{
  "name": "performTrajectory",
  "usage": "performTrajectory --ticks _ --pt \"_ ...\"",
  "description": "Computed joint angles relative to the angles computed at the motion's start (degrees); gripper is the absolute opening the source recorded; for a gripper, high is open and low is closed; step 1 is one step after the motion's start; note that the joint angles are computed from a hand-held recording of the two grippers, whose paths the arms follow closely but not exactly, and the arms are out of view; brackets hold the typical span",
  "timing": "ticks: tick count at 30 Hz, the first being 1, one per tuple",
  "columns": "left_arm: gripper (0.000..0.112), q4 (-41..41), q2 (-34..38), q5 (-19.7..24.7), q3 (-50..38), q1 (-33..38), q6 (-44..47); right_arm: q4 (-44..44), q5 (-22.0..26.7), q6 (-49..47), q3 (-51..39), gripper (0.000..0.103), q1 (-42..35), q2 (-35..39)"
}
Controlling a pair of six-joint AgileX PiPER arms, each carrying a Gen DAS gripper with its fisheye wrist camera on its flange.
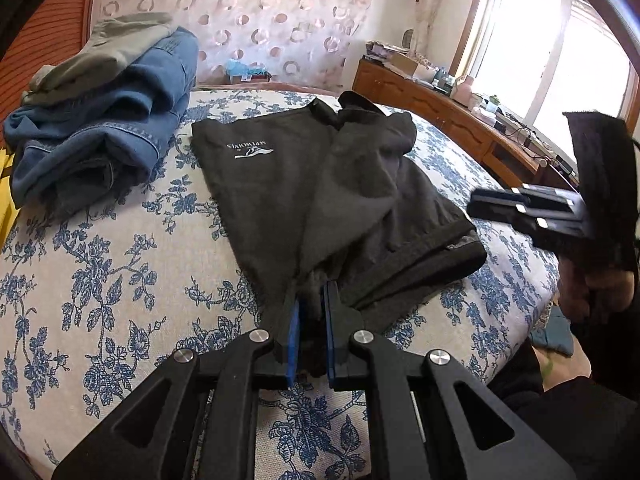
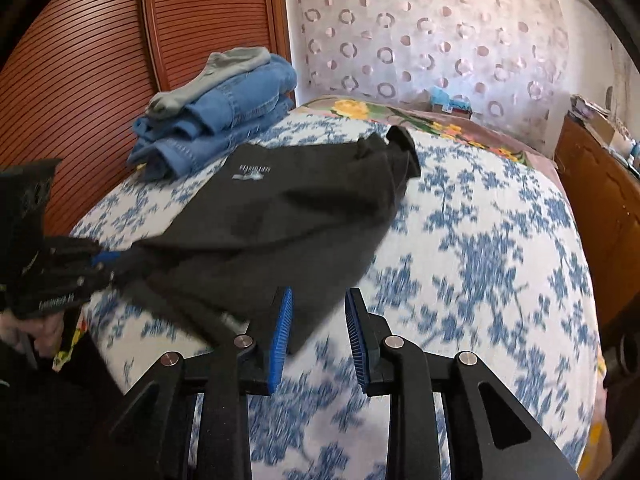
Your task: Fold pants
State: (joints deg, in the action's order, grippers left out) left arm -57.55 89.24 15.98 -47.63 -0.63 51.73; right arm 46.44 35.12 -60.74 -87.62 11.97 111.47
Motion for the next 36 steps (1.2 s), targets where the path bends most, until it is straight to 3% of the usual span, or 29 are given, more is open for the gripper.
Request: performTrajectory --ticks 7,15,16,17,20,28,36 --pt "0.010 0.47 0.53 0.02 -0.44 -0.03 -0.49 2.55 -2.62 -3.93 8.63 0.028 0.22 -4.12" --pt "0.010 -0.03 0.63 0.00 -0.43 0.01 -0.03 0.41 -5.54 -0.76 7.11 0.028 2.50 -2.90" --pt "0.010 0.14 0.64 -0.02 -0.45 -0.02 -0.14 2.29 -6.28 -2.59 7.92 0.020 2.65 -3.40" --pt "0.010 0.32 0.58 -0.07 -0.45 -0.09 -0.36 4.49 -5.64 -4.85 8.08 0.009 2.34 -3.42" --pt "0.010 -0.92 0.64 -0.23 -0.41 -0.11 0.92 8.95 -4.47 -9.88 10.77 0.002 1.40 -5.39" --pt "0.010 -5.48 -0.27 -0.76 0.73 -0.45 5.72 13.18 0.63 -15.28 17.14 0.001 -3.28 -9.37" --pt "0.010 -7.82 -0.50 -0.02 1.41 0.41 8.34 12.79 3.81 -13.90 16.86 0.001 -4.96 -8.25"
